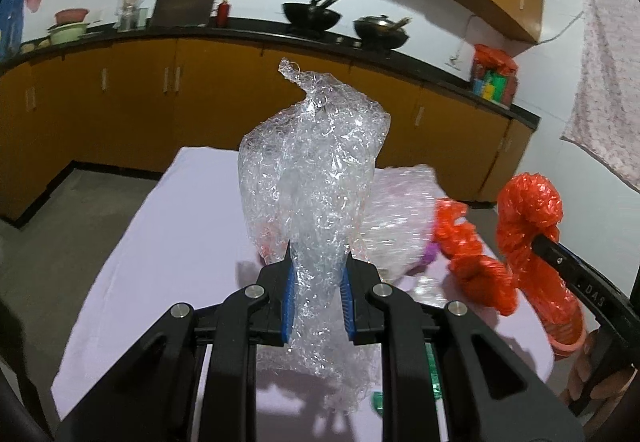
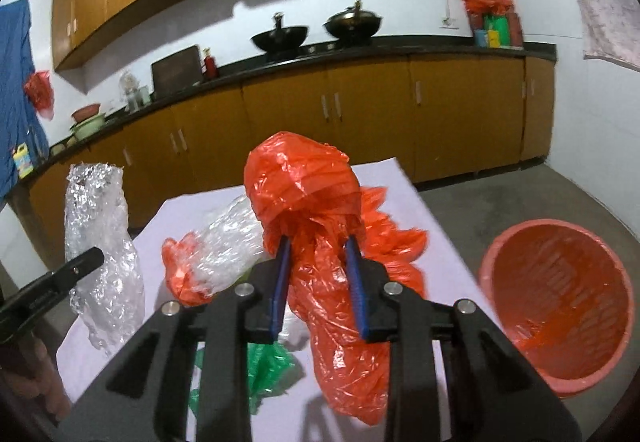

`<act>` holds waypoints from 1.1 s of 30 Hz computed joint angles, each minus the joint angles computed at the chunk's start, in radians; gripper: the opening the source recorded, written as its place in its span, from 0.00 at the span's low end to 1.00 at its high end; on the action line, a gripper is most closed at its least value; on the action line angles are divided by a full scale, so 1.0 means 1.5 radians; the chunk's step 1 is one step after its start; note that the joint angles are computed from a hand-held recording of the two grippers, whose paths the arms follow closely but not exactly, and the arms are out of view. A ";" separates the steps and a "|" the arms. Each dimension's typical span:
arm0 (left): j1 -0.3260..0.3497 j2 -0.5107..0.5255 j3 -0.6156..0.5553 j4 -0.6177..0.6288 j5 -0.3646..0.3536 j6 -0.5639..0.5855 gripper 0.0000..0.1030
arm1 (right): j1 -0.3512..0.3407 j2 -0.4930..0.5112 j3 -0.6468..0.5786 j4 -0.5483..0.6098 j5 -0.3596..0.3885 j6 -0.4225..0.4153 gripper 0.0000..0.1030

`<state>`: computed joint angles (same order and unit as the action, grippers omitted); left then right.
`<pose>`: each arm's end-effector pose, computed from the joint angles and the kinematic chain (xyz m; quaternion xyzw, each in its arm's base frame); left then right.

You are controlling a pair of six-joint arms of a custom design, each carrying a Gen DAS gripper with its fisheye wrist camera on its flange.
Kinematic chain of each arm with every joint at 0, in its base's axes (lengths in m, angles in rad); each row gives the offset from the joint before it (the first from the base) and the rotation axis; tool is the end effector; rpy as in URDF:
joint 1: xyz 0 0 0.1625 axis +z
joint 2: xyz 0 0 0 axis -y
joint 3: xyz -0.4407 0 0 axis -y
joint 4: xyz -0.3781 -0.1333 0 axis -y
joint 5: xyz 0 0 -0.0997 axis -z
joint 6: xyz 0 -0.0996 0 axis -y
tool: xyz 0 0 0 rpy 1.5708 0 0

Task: Collect trash
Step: 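Lift the red-orange bag with the right gripper and carry it over the orange wastebasket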

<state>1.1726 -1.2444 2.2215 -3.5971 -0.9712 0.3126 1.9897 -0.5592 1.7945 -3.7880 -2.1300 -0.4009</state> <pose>-0.0090 -0.5102 0.3120 0.1491 0.8267 -0.4890 0.2349 0.3272 -0.5370 0.0753 0.2185 -0.8293 0.4553 0.2393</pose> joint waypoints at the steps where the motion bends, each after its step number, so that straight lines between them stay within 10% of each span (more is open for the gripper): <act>1: -0.006 0.001 0.002 0.002 -0.003 0.000 0.18 | -0.002 -0.010 0.011 -0.012 -0.005 0.002 0.26; 17: -0.098 0.098 -0.029 0.054 -0.082 -0.026 0.18 | -0.075 -0.136 0.152 -0.211 -0.102 -0.042 0.26; 33: -0.132 0.233 -0.123 0.121 -0.139 -0.034 0.18 | -0.138 -0.189 0.170 -0.225 -0.085 -0.024 0.26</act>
<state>0.9745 -0.8944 2.0364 -3.4155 -1.1800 0.2609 1.7834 -0.8432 2.0498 -4.1261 -2.2569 -0.4369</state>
